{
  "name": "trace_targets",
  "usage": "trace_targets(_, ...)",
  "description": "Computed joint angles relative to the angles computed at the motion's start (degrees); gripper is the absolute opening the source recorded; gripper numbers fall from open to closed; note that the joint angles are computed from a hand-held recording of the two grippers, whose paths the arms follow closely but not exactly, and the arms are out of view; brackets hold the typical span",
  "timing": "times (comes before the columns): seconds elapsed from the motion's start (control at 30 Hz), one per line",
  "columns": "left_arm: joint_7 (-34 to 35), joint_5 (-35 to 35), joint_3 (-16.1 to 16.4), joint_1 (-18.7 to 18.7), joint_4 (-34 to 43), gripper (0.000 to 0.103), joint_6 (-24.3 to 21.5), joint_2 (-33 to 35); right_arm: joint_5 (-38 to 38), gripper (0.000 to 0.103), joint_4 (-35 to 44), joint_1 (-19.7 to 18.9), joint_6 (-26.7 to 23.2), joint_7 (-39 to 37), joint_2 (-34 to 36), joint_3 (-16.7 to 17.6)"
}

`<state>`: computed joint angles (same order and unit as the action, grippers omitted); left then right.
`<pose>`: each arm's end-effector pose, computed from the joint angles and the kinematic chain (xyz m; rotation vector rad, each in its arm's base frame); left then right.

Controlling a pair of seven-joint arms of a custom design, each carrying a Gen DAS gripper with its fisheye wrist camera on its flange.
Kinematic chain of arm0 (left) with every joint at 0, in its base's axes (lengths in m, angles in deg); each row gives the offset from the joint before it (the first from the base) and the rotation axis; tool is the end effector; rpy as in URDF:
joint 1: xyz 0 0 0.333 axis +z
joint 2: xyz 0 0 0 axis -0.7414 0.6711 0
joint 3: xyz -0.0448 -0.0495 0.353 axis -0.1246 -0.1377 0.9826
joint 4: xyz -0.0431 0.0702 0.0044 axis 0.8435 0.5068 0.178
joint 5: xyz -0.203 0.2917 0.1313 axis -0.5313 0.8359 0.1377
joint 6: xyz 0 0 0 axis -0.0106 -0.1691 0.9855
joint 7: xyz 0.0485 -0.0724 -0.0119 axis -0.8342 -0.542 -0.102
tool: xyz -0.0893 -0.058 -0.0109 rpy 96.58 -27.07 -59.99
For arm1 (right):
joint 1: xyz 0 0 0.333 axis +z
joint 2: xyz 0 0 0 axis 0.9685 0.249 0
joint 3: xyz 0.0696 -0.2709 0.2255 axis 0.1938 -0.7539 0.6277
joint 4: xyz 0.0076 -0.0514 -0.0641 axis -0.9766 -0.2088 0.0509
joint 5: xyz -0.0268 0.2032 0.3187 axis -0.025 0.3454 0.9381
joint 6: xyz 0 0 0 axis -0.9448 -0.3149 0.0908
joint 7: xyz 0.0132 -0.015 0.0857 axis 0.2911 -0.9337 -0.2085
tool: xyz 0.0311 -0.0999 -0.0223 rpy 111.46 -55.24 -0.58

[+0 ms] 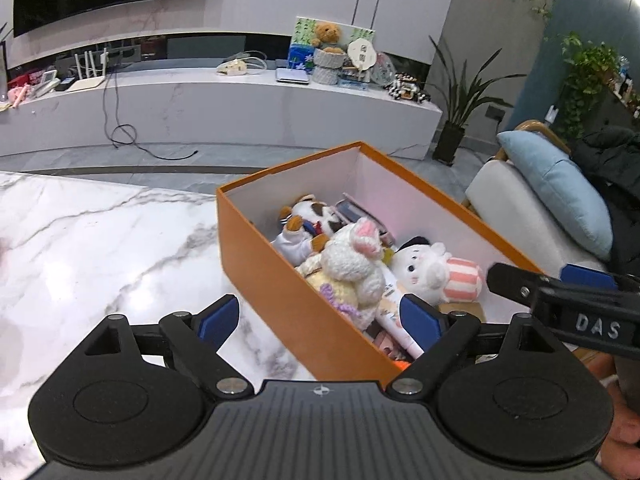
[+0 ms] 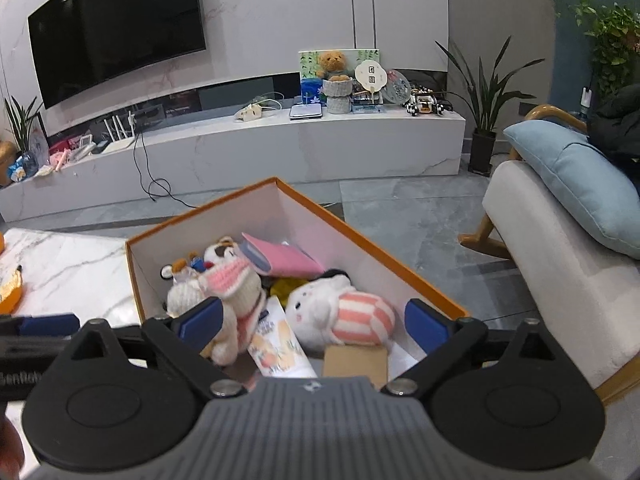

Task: Organize objects

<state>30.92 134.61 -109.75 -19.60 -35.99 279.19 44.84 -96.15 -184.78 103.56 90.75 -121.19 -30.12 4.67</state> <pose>0.6015 -0.1227 0.3185 -1.4553 2.2338 -1.0540 0.5371 0.3191 0.3415 -1.4310 1.9106 -0.8751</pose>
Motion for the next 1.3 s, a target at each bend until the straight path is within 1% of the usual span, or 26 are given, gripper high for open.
trace_targets(0.1, -1.10, -1.22, 5.08, -4.44, -0.40, 0.103, 0.72, -2.14, 2.14, 0.099, -0.28, 0.10, -0.89, -2.30, 0.27, 0.17)
trace_targets(0.13, -1.26, -1.13, 5.61, -4.85, -0.34, 0.103, 0.61, -2.30, 3.31, 0.099, -0.12, 0.06, -1.08, -3.63, 0.51, 0.24)
trace_targets(0.2, -1.17, -0.90, 4.78, -4.14, -0.15, 0.103, -0.40, -2.15, 4.85, 0.099, 0.24, -0.09, -0.40, -5.47, 1.02, 0.20)
trace_targets(0.3, -0.85, -1.14, 4.36, -3.64, -0.36, 0.103, -0.05, -2.13, 4.77, 0.099, 0.59, -0.07, 1.44, -5.67, 1.42, -0.20)
trace_targets(0.4, -0.04, -0.85, 1.95, -1.56, -0.21, 0.103, -1.06, -1.49, 5.46, 0.099, 0.83, 0.14, 1.77, -6.35, 1.67, -0.48)
trace_targets(0.5, 1.07, -1.65, 1.20, -1.08, -0.36, 0.103, -1.50, -1.37, 6.39, 0.099, 1.00, 0.23, 2.09, -6.97, 1.87, -0.66)
trace_targets(0.63, 2.81, -2.84, -1.15, 0.82, -0.62, 0.103, -2.28, -0.61, 7.98, 0.099, 1.23, 0.47, 1.84, -8.30, 2.12, -0.83)
trace_targets(0.83, 4.20, -4.40, -1.64, 1.07, -1.13, 0.103, -2.35, -0.73, 8.74, 0.099, 1.29, 0.81, 1.78, -9.00, 2.18, -1.17)
trace_targets(1.3, 4.35, -5.03, -0.80, 0.40, -1.65, 0.103, -1.92, -1.18, 9.97, 0.099, 1.16, 1.13, 1.31, -10.19, 2.17, -1.28)
